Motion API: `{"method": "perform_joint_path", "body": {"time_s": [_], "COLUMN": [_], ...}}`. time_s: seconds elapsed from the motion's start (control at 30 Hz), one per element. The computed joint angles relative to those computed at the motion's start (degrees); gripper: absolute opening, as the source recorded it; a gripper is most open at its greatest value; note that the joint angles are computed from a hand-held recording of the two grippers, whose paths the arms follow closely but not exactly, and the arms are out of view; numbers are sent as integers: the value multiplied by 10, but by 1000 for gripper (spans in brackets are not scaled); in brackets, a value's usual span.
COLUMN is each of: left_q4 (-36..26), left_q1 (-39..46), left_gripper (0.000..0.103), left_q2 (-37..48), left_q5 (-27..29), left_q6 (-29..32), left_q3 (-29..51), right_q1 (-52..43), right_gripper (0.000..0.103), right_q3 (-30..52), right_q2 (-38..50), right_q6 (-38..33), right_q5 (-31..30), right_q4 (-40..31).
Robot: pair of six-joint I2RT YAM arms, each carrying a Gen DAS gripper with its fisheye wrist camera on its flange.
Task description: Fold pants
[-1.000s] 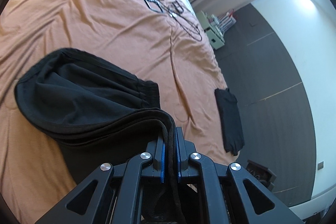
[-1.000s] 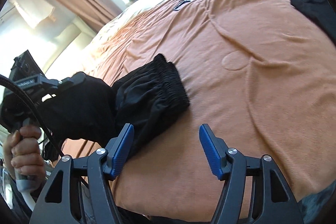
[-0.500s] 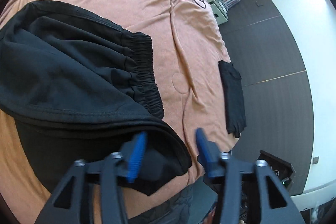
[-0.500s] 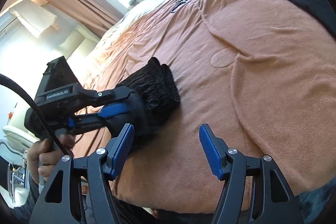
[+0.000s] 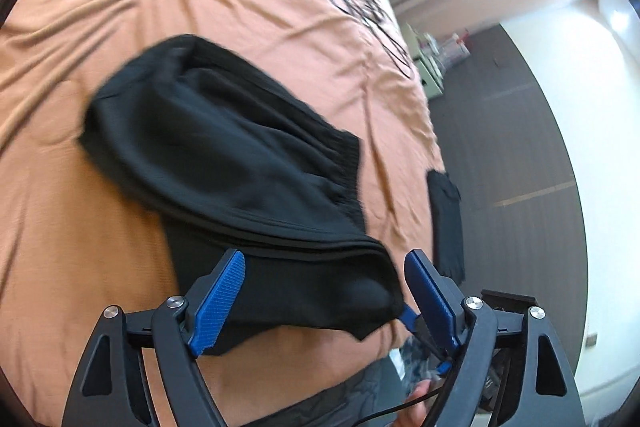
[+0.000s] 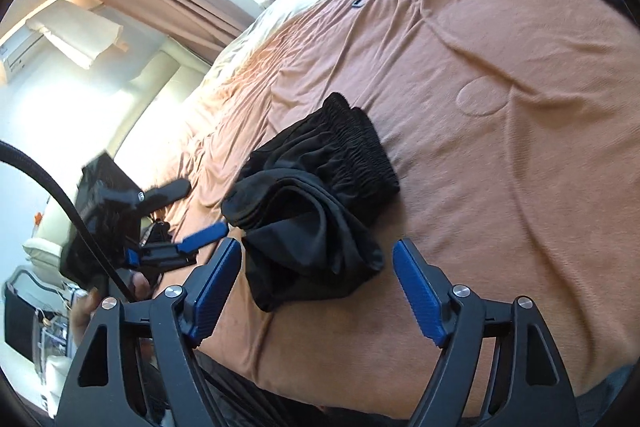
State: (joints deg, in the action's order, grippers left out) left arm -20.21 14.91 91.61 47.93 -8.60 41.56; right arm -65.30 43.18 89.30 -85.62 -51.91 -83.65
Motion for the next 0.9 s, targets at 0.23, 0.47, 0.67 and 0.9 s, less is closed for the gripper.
{"method": "perform_joint_path", "body": {"time_s": [0.23, 0.47, 0.67, 0.9], "left_q4": [25, 62, 150, 187], "left_q1": [55, 65, 45, 59], "left_gripper": [84, 84, 83, 40], "left_q2": [66, 154, 185, 170], "left_q5": [9, 17, -10, -32], "left_q6": [23, 20, -48, -95], "left_q3": [-4, 26, 37, 43], "right_q1": [73, 113, 124, 111], "right_gripper": [77, 63, 53, 13], "right_q3": [-23, -33, -35, -36], "right_q2": [-51, -63, -75, -54], "right_q6": [129, 167, 188, 179], "right_q5": [-20, -19, -13, 1], "right_q4": [85, 107, 124, 131]}}
